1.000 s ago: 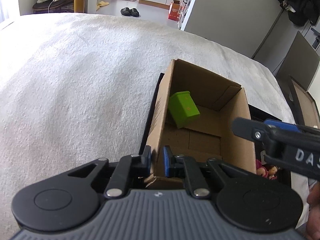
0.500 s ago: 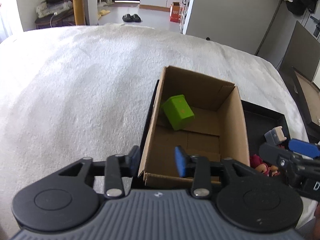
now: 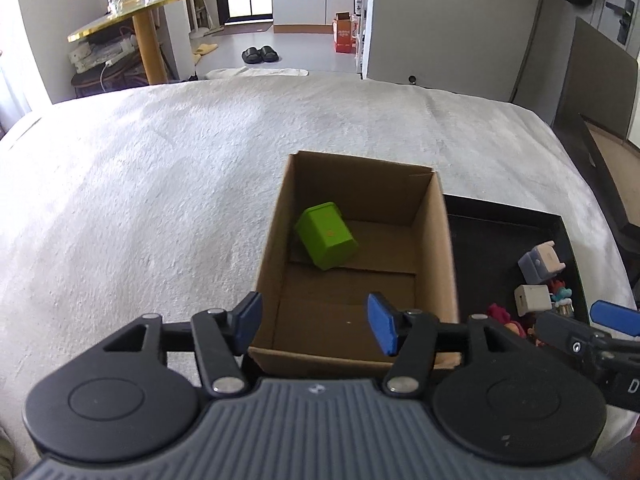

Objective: Organize rigid objects
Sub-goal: 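Move the right gripper back to the tray and grasp the girl figurine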

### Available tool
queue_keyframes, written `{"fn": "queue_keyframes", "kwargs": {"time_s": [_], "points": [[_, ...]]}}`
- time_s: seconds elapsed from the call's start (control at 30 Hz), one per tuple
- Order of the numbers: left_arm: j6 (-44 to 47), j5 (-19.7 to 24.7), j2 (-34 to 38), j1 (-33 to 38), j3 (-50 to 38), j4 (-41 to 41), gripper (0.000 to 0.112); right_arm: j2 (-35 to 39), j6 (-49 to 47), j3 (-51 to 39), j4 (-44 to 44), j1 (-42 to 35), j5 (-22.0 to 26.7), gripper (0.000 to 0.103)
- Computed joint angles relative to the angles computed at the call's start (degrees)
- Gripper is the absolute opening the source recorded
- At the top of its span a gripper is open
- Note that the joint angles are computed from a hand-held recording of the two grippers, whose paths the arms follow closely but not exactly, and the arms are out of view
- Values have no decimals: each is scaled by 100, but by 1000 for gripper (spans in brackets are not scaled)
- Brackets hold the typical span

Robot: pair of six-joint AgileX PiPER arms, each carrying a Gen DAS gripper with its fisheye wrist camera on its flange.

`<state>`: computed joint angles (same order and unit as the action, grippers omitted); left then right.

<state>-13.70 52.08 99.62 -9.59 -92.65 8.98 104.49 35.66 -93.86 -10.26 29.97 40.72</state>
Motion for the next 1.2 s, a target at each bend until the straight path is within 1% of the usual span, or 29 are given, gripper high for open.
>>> {"fn": "queue_keyframes", "kwargs": {"time_s": [0.17,0.3,0.5,0.63,0.9,0.93,0.97,1.07,1.13,1.2], "points": [[-413,205,11,-426,-103,381,59,-368,-105,656,234,-245,-376,88],[-733,372,29,-756,-198,716,59,-586,-380,1071,431,-438,-642,88],[-1106,653,144,-1175,-421,1135,61,-767,-813,1493,810,-740,-1005,87],[-1243,805,269,-1439,-592,1332,62,-837,-1240,1771,1275,-977,-1261,86],[-1374,1010,607,-1817,-901,1551,62,-763,-2035,2145,2152,-1323,-1698,85],[-1380,1032,655,-1855,-937,1583,62,-727,-2160,2187,2288,-1362,-1749,84],[-1387,1058,706,-1888,-977,1611,62,-694,-2316,2220,2453,-1405,-1783,81],[-1412,1115,847,-1938,-1078,1656,62,-615,-2740,2327,2921,-1495,-1847,78],[-1433,1169,952,-1959,-1171,1690,62,-564,-3074,2359,3278,-1572,-1843,77],[-1430,1228,1066,-1968,-1275,1714,62,-551,-3236,2396,3441,-1611,-1870,77]]}}
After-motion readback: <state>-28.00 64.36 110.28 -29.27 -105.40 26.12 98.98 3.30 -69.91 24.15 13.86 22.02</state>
